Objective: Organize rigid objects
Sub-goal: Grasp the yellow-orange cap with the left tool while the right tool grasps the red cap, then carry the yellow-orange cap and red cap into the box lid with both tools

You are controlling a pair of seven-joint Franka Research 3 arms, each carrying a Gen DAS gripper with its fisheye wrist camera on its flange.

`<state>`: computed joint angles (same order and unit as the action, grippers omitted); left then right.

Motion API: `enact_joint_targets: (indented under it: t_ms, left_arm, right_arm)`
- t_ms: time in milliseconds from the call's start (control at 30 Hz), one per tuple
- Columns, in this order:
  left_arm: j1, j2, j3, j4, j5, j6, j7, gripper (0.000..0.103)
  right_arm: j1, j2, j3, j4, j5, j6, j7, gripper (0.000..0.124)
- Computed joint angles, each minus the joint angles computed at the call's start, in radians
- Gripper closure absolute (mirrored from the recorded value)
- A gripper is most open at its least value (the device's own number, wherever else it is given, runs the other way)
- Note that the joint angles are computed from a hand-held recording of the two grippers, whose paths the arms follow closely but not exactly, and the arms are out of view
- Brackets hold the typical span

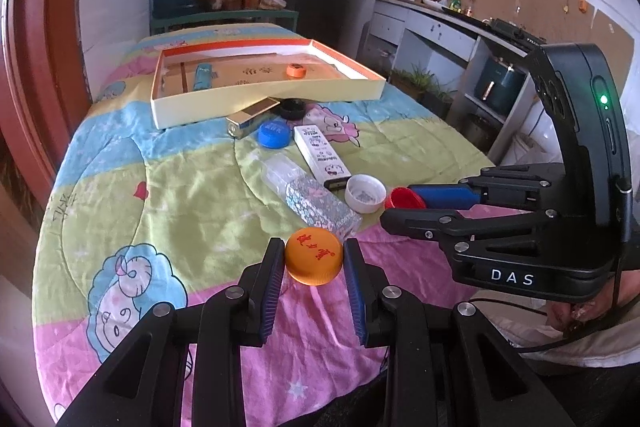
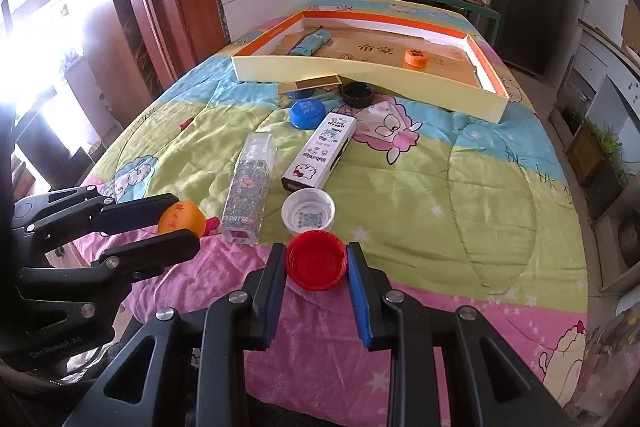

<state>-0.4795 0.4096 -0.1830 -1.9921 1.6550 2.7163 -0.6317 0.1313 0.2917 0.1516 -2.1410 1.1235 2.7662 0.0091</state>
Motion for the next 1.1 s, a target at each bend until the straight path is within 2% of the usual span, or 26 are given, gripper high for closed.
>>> enact_joint_targets:
  t_ms: [467, 1100]
  left_arm:
    - [0.016, -0.008, 0.009, 0.018, -0.003, 0.008, -0.006, 0.072]
    - [0.046, 0.015, 0.034, 0.073, -0.02, 0.052, 0.007, 0.072]
  right_arm:
    - [-0.003, 0.001, -0.001, 0.03, 0.032, -0.01, -0.001, 0.094]
    - [-0.016, 0.051, 0.003, 0.113, 0.004, -0.064, 0.063, 0.094]
